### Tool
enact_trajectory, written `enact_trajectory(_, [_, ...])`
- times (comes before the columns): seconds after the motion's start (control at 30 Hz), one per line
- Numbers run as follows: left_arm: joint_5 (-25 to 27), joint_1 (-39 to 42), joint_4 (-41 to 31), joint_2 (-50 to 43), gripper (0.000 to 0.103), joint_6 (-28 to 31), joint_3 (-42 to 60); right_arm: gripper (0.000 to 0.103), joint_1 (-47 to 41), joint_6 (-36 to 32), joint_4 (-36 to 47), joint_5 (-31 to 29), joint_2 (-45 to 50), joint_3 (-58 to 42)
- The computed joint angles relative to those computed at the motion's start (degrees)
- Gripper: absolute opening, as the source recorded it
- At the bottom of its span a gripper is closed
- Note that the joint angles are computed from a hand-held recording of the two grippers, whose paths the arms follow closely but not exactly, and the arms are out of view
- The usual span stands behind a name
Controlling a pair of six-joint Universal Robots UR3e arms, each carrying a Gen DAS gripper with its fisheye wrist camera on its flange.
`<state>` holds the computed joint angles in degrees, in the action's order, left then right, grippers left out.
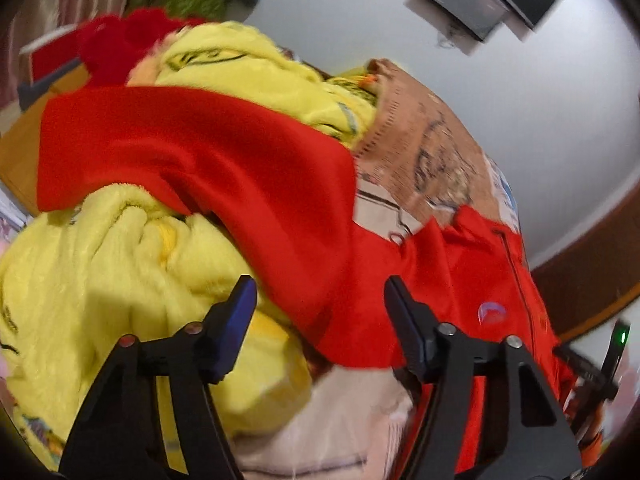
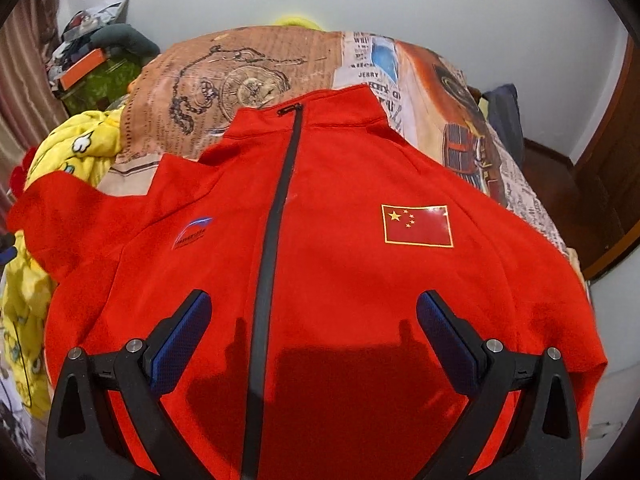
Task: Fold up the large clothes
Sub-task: 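Lower both tools toward the red jacket's sleeve and hem, then grasp the red jacket sleeve with the left tool and lift it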
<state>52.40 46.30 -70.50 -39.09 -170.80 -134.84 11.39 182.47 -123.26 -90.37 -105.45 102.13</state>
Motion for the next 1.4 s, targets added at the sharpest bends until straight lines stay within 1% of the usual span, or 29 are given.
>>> enact_trajectory(0.07, [2.15,-1.84,9.03,-6.37,0.057,-4.11,-1.69,0.102,0.24,-0.16,-0.38,-0.03,1.18,-0.54])
enact_trajectory(0.13, [3.37,-3.08,14.97,-11.19,0.045,-6.22,-2.52,0.102,0.53,-0.6,-0.58,-0.23,2.84,-1.64])
enact_trajectory(0.17, [3.91,-3.64,17.71,-13.7,0.042,-7.28,-2.75,0.102,0.69,-0.98,-0.52,-0.31,3.27,-1.89])
enact_trajectory(0.2, [4.44,-4.1,19.56,-15.35,0.033,-8.09,-2.75,0.102,0.94,-1.31,-0.39,-0.43,3.31,-1.75])
enact_trajectory(0.23, [6.17,-5.35,21.96,-17.02,0.02,-9.54,-2.5,0.102,1.13,-1.42,-0.2,-0.5,4.01,-2.35])
enact_trajectory(0.27, [8.42,-6.87,23.84,-18.31,0.015,-10.71,-1.91,0.102,1.25,-1.8,0.08,-0.5,4.15,-2.36])
enact_trajectory(0.37, [11.91,-9.51,24.75,-18.88,0.008,-12.02,0.16,0.102,1.3,-3.03,1.08,-0.93,4.34,-2.51])
enact_trajectory(0.5, [22.44,-18.73,26.17,-20.28,0.007,-14.55,6.68,0.102,0.93,-4.99,1.76,-2.25,2.38,-1.4])
enact_trajectory(0.6, [31.78,-27.81,26.83,-21.87,0.006,-16.14,13.56,0.102,-0.69,-6.73,2.93,-1.54,0.03,-0.64])
enact_trajectory(0.73, [36.69,-35.19,26.18,-23.09,0.004,-18.67,21.77,0.102,-5.37,-9.76,5.43,0.66,-4.52,0.55])
enact_trajectory(0.83, [40.5,-42.79,26.71,-27.52,0.004,-20.82,29.62,0.102,-10.84,-12.68,7.95,2.4,-8.52,1.53])
enact_trajectory(0.9, [43.89,-48.97,27.42,-32.13,0.004,-22.18,35.15,0.102,-17.44,-16.28,10.92,5.48,-12.16,2.26])
enact_trajectory(0.93, [46.35,-52.59,27.81,-35.07,0.004,-22.86,38.26,0.102,-19.35,-17.22,11.93,6.26,-13.23,2.36])
enact_trajectory(1.0, [50.48,-59.12,27.62,-41.33,0.004,-24.37,44.69,0.102,-26.76,-21.2,15.13,9.1,-16.63,2.75])
enact_trajectory(1.07, [51.1,-62.8,26.9,-46.13,0.004,-25.57,49.63,0.102,-33.08,-24.87,18.08,11.57,-19.45,2.98])
enact_trajectory(1.17, [49.66,-67.34,25.57,-53.69,0.004,-27.62,56.09,0.102,-43.61,-31.24,23.34,15.82,-23.25,3.11])
enact_trajectory(1.3, [45.7,-72.32,25.06,-62.38,0.004,-30.06,61.0,0.102,-56.13,-39.18,30.93,20.64,-26.34,3.34])
enact_trajectory(1.4, [43.46,-75.51,22.3,-69.11,0.004,-31.3,65.59,0.102,-61.9,-43.78,34.86,22.79,-28.47,3.89])
